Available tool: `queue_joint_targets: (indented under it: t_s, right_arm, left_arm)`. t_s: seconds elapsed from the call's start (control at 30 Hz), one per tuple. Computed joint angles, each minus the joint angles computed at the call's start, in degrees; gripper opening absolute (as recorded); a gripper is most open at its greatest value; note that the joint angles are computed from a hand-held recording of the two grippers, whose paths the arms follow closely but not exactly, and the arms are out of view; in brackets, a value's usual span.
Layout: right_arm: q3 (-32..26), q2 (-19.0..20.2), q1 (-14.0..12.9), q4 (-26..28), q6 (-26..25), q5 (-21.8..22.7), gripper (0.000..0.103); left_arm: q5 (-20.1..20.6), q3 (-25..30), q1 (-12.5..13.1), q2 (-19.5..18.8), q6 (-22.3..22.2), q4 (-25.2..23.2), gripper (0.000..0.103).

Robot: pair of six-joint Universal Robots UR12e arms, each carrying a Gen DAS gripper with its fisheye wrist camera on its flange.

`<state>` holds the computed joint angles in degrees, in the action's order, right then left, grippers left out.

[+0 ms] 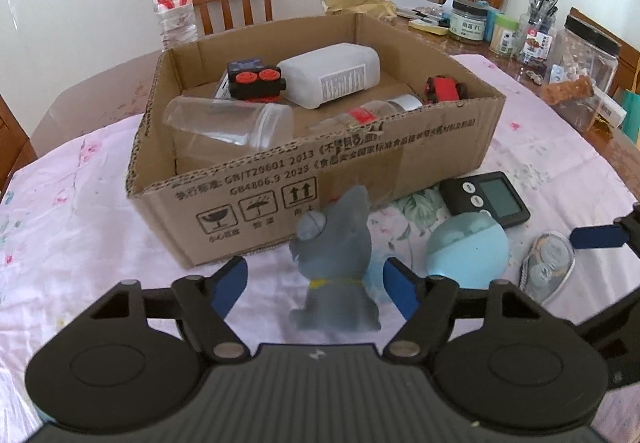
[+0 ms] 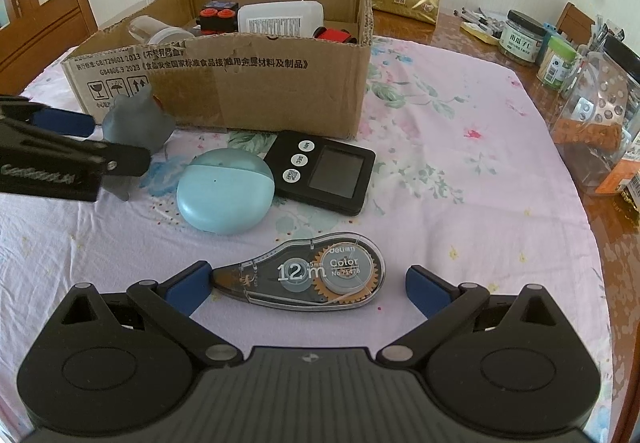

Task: Organize rigid objects
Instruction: 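Grasp the correction tape with right gripper while left grasps the grey cat figurine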

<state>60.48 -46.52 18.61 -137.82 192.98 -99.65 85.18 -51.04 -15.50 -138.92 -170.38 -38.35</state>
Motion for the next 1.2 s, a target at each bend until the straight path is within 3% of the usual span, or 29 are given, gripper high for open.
queue_joint_targets:
  t_s: [0.07, 0.2, 0.8, 1.2]
  right_arm:
    - [0.1, -0.1, 0.0, -0.2, -0.1, 0.1, 0.103]
    - [0.2, -0.1, 0.0, -0.5, -0.4, 0.2, 0.103]
    - [-1.2, 0.8, -0.1, 0.0, -2.5, 1.8, 0.103]
    - [0.0, 0.2, -0.5, -2.1, -5.0, 3.5, 0.098]
  left_arm:
    - [-0.4, 1.0, 0.0, -0.6, -0.5, -1.0, 0.057]
    - [-1.7, 2.2, 0.2, -1.2, -2.7, -2.9, 0.049]
    - [0.4, 2.1, -0.3, -1.1, -4.8, -2.6, 0.05]
    - [5.3, 1.9, -1.6, -1.0, -5.0, -1.7, 0.051]
